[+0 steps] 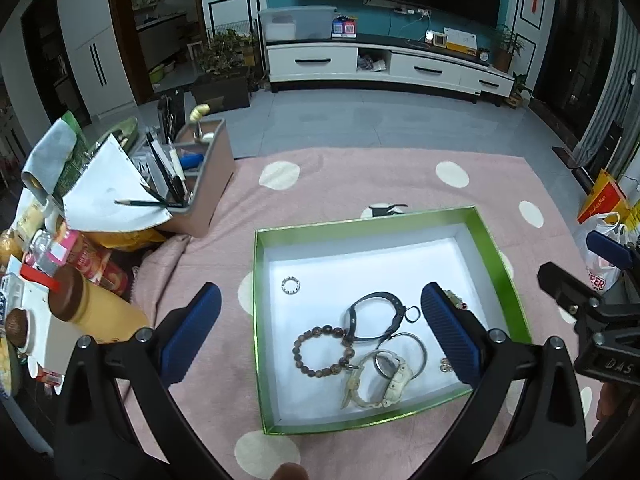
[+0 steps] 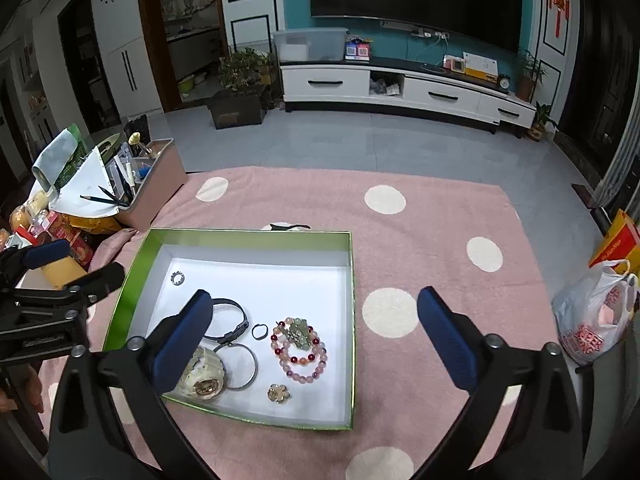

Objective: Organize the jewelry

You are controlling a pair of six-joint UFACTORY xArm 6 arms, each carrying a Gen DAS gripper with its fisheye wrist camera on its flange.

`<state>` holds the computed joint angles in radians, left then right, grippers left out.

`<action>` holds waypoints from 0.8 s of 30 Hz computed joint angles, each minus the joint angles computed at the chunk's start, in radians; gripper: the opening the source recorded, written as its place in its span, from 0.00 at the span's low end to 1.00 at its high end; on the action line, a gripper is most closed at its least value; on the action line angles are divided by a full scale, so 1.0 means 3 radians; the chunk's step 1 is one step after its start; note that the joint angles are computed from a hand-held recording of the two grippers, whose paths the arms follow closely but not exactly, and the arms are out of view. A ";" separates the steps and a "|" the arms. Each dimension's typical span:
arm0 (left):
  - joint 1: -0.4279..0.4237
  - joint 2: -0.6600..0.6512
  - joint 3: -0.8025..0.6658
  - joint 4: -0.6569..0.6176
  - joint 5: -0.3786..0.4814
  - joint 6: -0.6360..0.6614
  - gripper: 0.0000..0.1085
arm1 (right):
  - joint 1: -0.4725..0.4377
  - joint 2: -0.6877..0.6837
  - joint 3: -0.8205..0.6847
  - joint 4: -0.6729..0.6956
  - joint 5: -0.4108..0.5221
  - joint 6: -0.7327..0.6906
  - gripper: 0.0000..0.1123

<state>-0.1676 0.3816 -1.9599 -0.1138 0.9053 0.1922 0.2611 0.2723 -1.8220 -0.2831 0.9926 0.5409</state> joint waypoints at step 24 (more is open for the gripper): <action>-0.0044 0.0200 -0.0651 0.0512 0.0651 -0.0410 0.93 | 0.0091 0.0545 -0.1206 0.0051 0.0912 -0.0207 0.90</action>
<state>-0.1806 0.4417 -2.1551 0.0398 1.1006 0.0693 0.2884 0.4357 -2.1840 -0.2678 1.2663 0.4787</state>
